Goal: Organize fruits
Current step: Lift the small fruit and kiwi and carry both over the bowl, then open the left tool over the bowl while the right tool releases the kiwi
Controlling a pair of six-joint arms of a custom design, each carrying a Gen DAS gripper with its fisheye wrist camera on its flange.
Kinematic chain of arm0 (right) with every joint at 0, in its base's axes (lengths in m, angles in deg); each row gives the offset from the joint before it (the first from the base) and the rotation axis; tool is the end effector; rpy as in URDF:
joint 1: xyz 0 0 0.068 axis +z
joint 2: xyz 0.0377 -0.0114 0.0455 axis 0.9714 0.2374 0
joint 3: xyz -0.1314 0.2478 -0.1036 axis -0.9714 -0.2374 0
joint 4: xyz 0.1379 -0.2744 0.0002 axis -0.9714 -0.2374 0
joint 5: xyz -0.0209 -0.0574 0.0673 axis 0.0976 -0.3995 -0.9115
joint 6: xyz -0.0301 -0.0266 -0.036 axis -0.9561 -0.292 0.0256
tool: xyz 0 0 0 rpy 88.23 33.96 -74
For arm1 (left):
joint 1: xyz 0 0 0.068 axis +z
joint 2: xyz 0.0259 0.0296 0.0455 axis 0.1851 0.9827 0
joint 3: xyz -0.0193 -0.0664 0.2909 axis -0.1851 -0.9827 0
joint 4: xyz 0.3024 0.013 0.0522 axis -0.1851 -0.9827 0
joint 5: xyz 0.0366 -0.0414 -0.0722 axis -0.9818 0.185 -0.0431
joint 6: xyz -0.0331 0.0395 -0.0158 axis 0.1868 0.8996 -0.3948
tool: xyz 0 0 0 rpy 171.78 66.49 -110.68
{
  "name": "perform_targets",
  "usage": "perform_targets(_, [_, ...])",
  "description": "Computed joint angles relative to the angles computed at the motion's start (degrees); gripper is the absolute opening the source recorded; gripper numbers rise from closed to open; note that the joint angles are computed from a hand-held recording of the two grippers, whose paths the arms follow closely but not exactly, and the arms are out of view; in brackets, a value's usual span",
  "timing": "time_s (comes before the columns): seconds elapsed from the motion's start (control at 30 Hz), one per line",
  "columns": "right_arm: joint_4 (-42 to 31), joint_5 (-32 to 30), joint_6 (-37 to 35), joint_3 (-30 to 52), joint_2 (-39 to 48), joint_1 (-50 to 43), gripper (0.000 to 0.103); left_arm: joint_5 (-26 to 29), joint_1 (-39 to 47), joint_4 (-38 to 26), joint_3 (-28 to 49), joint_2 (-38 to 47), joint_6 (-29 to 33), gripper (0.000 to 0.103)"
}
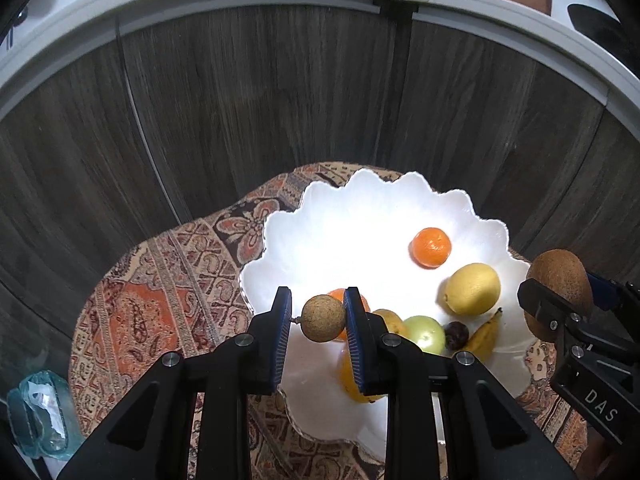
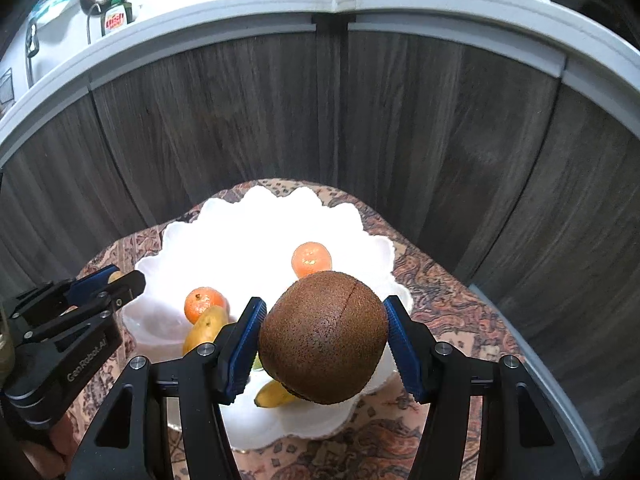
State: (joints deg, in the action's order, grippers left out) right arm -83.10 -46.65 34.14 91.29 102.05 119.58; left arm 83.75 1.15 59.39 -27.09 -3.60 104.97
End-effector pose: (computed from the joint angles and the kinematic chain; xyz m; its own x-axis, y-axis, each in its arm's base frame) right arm 0.2375 0.1925 0.2504 -0.6112 0.3881 -0.6898 0.4737 0.8776 0.0740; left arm 0.3466 -0.0688 0.2491 -0.5987 0.4513 -0.6617 0.5943 0.8042 0.0107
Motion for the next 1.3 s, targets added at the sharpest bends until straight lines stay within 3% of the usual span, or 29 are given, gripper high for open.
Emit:
perform_targets(0.3, [5.0,-5.2,-3.7,-0.4,3.1,-3.1,0.061,0.2,0.3,-0.6,1.6,4.8,-0.4,0.03])
perform_targets(0.33, [5.5,-6.0,-4.0,-0.5,3.3,-3.5,0.061,0.2,0.3,-0.8,1.8,5.1,-0.5,0.034])
perform_targets(0.4, [6.0,-6.6,-4.3,-0.7,3.4,-3.8,0.061,-0.5,0.1,-0.5,1.6,5.1,-0.7,0.051])
perform_targets(0.5, [5.8,-6.2,-4.5,-0.8,3.2,-3.7,0.063,-1.3,-0.1,-0.1,1.3,4.8,-0.6,0.064])
perform_targets(0.6, [2.1,-2.6,-3.4,1.1,3.7,-2.4,0.088,-2.2,0.0,-0.2,1.2,4.4,-1.0,0.073])
perform_targets(0.7, [-2.7,0.5,-1.0,3.2,4.4,-1.4,0.093,-2.8,0.5,-0.3,0.9,3.5,-2.0,0.092])
perform_targets(1.0, [-7.7,1.0,4.6,3.4,2.8,-0.1,0.094,-4.1,1.2,-1.3,-0.1,-0.8,-2.0,0.1])
perform_targets(1.3, [-14.2,3.4,10.2,5.2,1.3,4.2,0.094,-1.9,3.4,-5.0,-1.3,-6.6,-1.5,0.1])
